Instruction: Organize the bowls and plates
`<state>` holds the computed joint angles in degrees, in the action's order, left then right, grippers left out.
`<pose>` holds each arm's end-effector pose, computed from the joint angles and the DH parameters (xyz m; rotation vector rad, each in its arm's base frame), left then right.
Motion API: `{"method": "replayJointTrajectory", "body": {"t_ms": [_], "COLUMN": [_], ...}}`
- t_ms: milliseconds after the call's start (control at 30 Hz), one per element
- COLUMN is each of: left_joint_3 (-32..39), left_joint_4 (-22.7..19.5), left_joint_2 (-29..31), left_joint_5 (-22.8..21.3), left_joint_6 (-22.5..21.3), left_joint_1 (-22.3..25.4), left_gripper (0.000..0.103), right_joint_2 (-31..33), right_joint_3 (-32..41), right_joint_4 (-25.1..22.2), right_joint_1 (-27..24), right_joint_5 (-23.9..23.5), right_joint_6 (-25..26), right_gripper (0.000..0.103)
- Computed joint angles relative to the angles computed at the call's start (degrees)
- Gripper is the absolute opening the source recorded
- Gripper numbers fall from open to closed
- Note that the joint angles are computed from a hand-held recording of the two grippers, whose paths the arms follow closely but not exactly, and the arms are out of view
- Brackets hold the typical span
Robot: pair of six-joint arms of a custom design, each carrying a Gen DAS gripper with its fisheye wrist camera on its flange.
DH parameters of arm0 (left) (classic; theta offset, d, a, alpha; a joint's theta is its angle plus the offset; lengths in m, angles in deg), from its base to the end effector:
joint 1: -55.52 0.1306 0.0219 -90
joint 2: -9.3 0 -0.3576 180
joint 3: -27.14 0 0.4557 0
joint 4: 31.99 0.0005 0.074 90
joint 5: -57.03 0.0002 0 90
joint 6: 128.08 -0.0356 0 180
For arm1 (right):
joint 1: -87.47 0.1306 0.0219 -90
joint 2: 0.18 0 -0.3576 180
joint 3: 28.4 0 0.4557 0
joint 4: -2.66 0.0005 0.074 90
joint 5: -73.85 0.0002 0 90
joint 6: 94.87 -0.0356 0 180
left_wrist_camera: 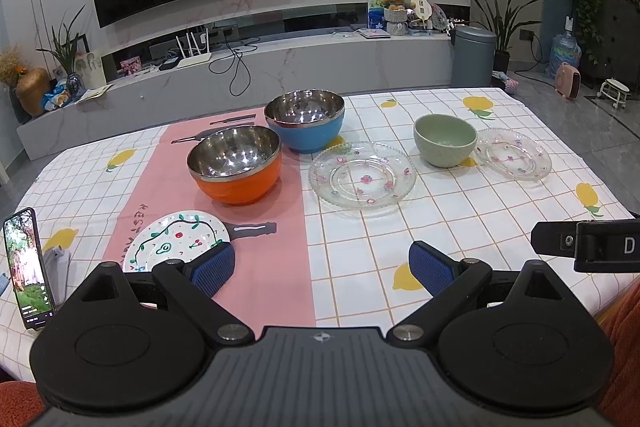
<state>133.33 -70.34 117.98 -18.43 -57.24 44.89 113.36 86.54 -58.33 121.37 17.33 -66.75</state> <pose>0.6603 -0.1335 0.3785 0.7087 2.1511 -0.2107 0.5695 0.3584 0.3800 0.7596 2.2488 -0.0001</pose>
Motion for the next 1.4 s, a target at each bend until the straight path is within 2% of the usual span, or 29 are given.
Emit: {"method": "replayJointTrajectory", "body": {"t_ms": [1033,1167,1233,1300,1367,1400], "left_joint_3": [0.51,1.08,0.91,0.81,1.66,2.91], "left_joint_4": [-1.03,-1.16,0.03,1.12,0.84,-0.5], "left_joint_2": [0.4,1.5,1.89,2.4,3.41,4.38], "left_joint_5": [0.12,0.96,0.7,0.02,-0.49,0.48], "left_joint_6": [-0.04,0.3,-0.27,-1.48,-2.31,-2.49], "left_joint_1": [-0.19,0.17,0.38,0.58,0.91,1.32], "left_gripper": [0.103,0.103,0.103,0.103,0.085,0.081], "right_joint_2": [0.42,0.87,1.02,0.38,0.34,0.84], "right_joint_3": [0.62,0.54,-0.02,-2.25,-3.51,-3.36], "right_joint_4": [-0.66,0.09,1.72,6.77,11.35,12.84], "right_joint_1": [-0.11,0.16,0.47,0.69,0.56,0.43], "right_joint_5": [-0.75,0.74,2.45,3.23,1.52,0.14], "right_joint_6": [-0.14,0.59,0.81,2.27,4.53,5.82], "right_gripper": [0.1,0.1,0.1,0.1,0.1,0.1]}}
